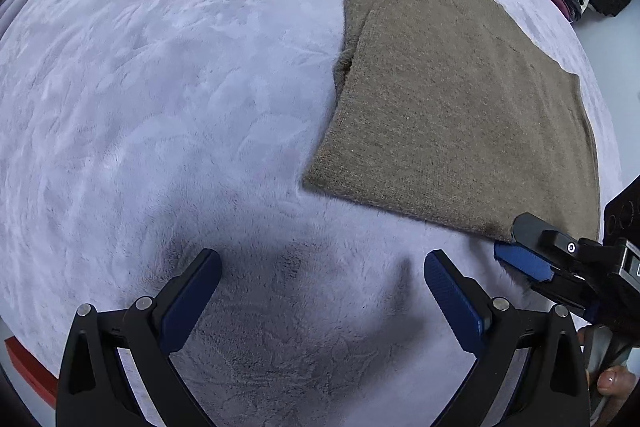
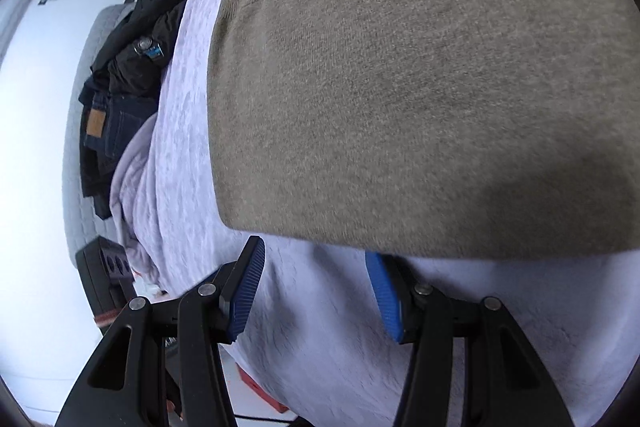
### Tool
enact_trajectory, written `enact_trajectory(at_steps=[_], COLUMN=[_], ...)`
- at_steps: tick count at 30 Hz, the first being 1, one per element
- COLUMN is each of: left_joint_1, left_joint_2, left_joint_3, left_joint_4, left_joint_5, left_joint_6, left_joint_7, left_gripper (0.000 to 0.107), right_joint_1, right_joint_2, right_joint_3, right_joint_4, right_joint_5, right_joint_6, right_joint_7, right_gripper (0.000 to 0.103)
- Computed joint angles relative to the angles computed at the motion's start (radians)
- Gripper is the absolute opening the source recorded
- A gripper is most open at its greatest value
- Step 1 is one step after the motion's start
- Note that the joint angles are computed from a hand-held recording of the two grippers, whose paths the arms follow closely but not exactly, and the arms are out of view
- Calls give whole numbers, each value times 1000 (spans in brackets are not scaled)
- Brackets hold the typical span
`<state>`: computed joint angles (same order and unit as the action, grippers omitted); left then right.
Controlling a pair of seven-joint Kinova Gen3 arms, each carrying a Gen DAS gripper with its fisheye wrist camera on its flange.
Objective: Fold small clothes
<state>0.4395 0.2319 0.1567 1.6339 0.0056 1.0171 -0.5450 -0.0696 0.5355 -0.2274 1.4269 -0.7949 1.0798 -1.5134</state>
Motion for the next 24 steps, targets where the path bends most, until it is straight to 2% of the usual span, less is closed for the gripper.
enact_trajectory(at_steps=[4, 9, 13, 17, 18, 19, 20, 22, 24], left_joint_1=[-21, -65, -74, -80, -79, -79, -81, -84, -83], left_joint_2=[-37, -100, -140, -146, -146, -149, -147, -154, -168], left_joint_3=[1, -11, -13, 0, 3, 5, 5, 6, 9], left_joint_4=[23, 77, 77, 58, 58, 61, 60, 67, 79], left_joint_5=[45, 49, -30, -76, -83, -84, -81, -77, -86], left_joint_6=[-31, -71, -23, 57, 72, 82, 84, 78, 70], left_joint_7=[1, -22, 17, 16, 16, 14, 14, 17, 27], left_gripper=[102, 102, 102, 102, 102, 102, 102, 102, 102], right_joint_1=[33, 55, 49, 8, -5, -23, -37, -61, -59], right_joint_2=[38, 95, 161, 223, 233, 236, 238, 225, 202], right_joint_3=[-33, -78, -120, -138, -140, -134, -129, -108, -116], right_joint_4=[27, 40, 16, -37, -53, -72, -94, -132, -151], right_joint_5=[-108, -230, -319, -350, -348, -334, -311, -262, -209], right_joint_6=[-47, -71, -65, -76, -80, -86, -86, -78, -68], right_joint_7=[30, 86, 135, 136, 128, 112, 91, 57, 73], right_gripper=[56, 58, 58, 58, 47, 31, 8, 8, 8])
